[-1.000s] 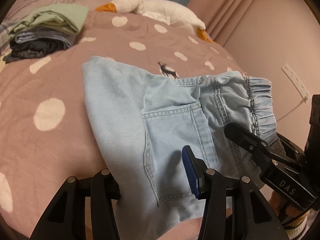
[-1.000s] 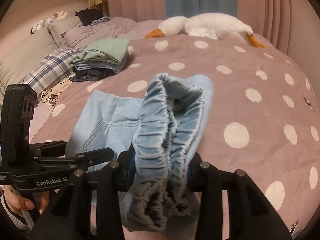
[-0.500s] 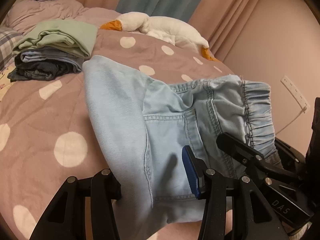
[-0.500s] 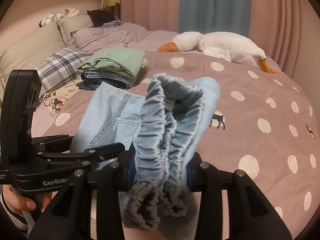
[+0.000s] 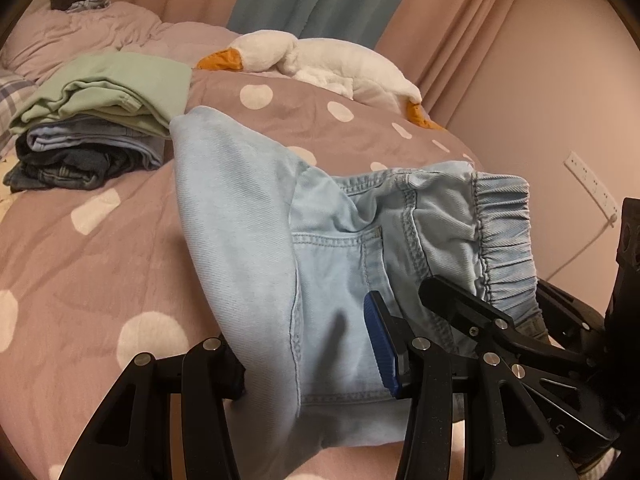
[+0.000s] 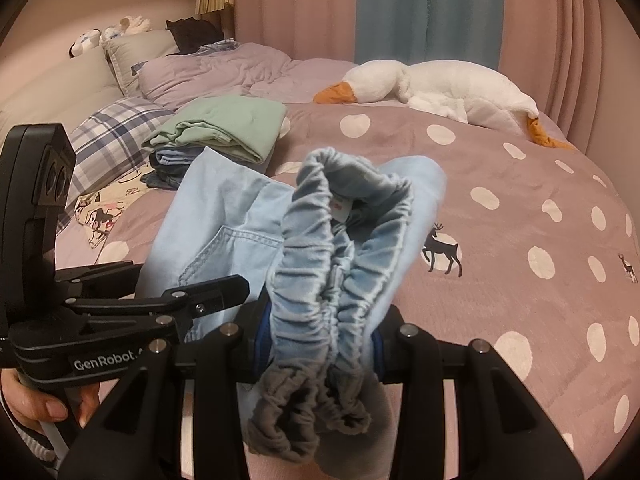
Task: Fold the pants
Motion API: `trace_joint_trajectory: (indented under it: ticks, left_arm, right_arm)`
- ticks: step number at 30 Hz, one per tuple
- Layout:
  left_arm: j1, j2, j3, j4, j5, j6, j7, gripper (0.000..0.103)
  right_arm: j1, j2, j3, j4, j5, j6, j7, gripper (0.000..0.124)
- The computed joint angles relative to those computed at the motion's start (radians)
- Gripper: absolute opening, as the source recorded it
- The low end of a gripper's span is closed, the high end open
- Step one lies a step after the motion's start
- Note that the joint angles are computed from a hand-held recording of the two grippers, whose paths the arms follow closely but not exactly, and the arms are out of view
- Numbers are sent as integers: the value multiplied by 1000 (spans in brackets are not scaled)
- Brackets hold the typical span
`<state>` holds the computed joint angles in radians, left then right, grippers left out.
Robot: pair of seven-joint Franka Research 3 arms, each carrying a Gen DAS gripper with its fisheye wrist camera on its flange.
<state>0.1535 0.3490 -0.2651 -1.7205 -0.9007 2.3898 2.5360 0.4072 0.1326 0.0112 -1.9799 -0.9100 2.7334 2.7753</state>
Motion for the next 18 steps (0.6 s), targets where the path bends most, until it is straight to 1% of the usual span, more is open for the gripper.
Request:
trace_joint_trajectory:
  ticks: [7,18]
  left_arm:
    - [-2,42,-8,49,28,-5,-27,49]
    - [8,63,-25,70,51,-3,-50,49]
  right_arm:
    - [1,39,-17,38,23,7,-21,39]
    - [22,83,-55,78,60,17,-53,39]
